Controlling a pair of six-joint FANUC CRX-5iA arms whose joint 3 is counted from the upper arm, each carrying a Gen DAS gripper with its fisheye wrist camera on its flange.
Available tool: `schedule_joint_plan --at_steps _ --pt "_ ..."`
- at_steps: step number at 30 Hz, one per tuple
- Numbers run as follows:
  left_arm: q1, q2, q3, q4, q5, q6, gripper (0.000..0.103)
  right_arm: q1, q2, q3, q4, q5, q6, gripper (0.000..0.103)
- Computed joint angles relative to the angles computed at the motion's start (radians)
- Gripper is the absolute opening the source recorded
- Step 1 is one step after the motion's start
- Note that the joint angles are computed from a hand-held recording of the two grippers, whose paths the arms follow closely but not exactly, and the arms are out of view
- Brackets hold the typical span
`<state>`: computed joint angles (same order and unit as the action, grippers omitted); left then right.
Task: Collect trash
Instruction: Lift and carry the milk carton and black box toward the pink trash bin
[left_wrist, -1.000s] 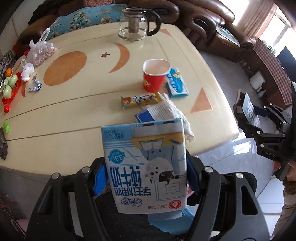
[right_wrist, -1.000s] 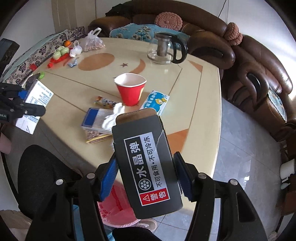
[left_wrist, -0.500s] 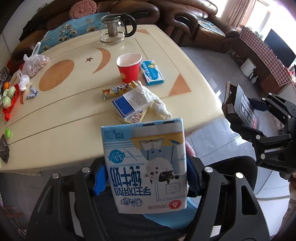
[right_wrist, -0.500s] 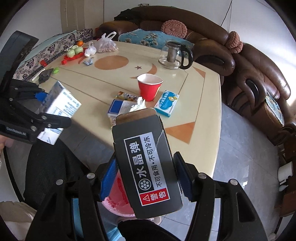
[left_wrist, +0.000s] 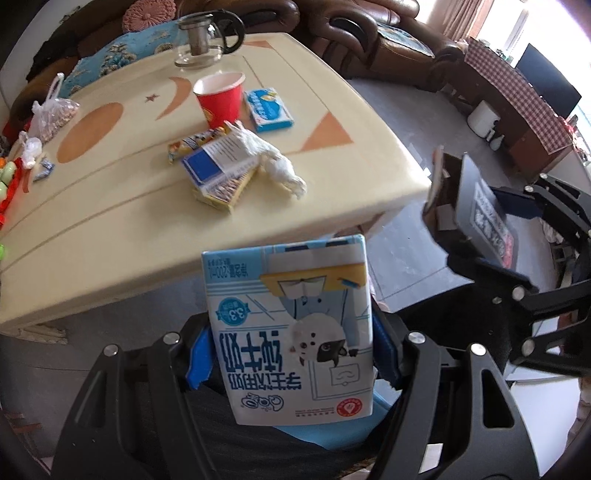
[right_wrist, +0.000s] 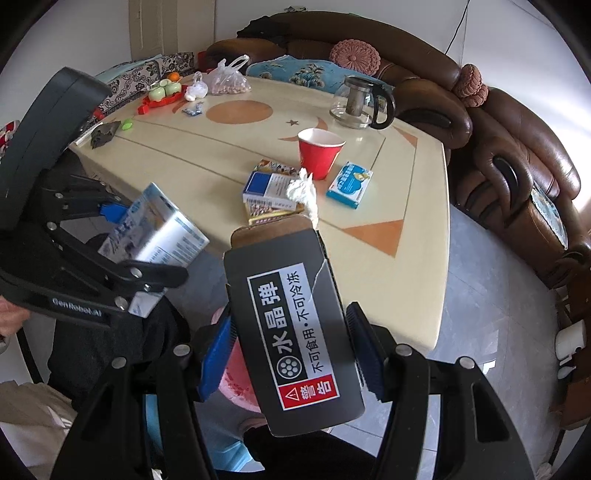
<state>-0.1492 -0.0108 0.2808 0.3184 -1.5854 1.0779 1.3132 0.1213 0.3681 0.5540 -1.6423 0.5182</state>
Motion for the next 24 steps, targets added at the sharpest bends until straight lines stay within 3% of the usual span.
schedule_joint_plan --at_steps 10,24 --pt "-0.036 -0.072 -0.130 -0.011 0.069 -0.032 0.068 0.047 -0.044 -0.100 0.001 0.003 -0.096 0.058" --pt "-0.099 -0.060 -0.229 -0.066 0.125 0.000 0.068 0.036 -0.076 -0.238 -0.060 0.067 -0.145 0.058"
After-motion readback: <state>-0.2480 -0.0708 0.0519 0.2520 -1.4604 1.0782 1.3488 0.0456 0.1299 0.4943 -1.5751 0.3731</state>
